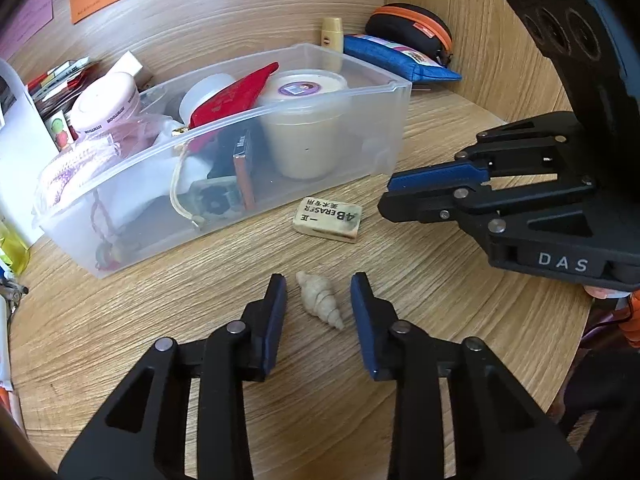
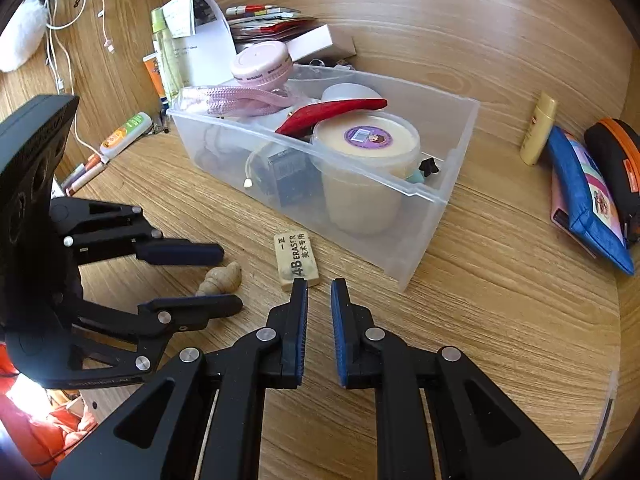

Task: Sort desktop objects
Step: 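Grasp the white eraser with the right gripper while the left grasps the spiral shell, then carry the eraser and shell over the clear box with both grippers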

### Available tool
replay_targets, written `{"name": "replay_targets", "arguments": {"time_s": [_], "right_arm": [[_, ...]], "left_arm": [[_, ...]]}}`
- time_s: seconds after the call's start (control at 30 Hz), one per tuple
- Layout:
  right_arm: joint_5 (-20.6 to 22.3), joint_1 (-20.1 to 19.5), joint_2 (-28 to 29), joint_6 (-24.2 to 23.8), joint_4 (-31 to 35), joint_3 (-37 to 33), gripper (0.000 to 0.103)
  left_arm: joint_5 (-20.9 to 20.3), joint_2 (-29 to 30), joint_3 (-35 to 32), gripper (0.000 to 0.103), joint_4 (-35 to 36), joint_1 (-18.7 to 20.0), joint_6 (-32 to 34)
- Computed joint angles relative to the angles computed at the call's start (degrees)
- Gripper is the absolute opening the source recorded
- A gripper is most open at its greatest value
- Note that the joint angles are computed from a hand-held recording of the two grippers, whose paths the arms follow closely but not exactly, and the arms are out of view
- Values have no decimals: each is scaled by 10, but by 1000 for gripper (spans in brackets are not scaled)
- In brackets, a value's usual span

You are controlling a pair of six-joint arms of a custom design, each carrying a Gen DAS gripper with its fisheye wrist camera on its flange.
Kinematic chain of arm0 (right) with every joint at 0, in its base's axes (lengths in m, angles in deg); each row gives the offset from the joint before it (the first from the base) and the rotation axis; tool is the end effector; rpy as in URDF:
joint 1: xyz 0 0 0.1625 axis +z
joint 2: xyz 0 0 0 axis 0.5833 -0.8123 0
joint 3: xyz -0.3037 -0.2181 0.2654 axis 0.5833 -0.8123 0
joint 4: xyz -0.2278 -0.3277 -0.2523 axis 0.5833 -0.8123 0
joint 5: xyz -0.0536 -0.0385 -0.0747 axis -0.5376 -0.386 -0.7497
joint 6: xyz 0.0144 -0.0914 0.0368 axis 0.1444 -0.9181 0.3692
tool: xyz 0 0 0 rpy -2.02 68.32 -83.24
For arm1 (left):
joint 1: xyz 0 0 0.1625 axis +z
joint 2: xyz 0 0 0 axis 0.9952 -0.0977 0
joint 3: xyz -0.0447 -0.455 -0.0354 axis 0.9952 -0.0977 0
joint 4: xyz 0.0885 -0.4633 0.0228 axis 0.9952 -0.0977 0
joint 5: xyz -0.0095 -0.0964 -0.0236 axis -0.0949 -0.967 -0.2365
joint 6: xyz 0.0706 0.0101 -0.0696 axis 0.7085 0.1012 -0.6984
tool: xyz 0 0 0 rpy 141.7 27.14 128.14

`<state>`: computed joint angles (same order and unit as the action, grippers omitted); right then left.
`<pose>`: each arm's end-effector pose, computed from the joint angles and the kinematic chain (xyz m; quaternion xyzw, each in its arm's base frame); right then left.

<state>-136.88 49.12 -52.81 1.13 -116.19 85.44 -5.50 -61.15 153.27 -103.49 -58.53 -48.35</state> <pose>0.0804 -0.3413 0.1831 0.3563 -0.8787 0.2077 0.2402 -0.2334 -0.3303 0.0110 0.3817 0.8632 -0.2007 0.2626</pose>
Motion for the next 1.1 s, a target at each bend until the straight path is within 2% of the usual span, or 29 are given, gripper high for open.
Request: {"name": "replay_targets", "arguments": {"time_s": [0.1,0.17,0.4,0.57,0.67,0.7,0.73,0.87,1.1], "right_arm": [[-17,11,22,2,-8,-8,22],[-32,21,49,-8,-36,-11,33],[-58,40,97,-20,-59,-25,33],[-55,39,107,-31,-55,-32,33],[-50,40,100,-30,-40,-33,31],[-49,40,99,-32,-40,-31,29],[-48,41,95,-33,-36,-30,22],[-44,39,90,-24,-33,-26,22],[-8,27,28,-17,1,-6,22]], "left_arm": [[0,-1,0,27,0,2,-2],[-4,-4,1,24,-2,4,-1],[-12,-5,3,20,-13,9,0],[-11,-1,3,18,-15,6,-2],[-7,1,5,17,-13,0,-7],[-6,0,5,16,-13,0,-9],[-9,-1,6,16,-16,1,-10],[-4,-4,9,16,-26,1,-22],[28,3,25,16,-53,-27,-39]]}}
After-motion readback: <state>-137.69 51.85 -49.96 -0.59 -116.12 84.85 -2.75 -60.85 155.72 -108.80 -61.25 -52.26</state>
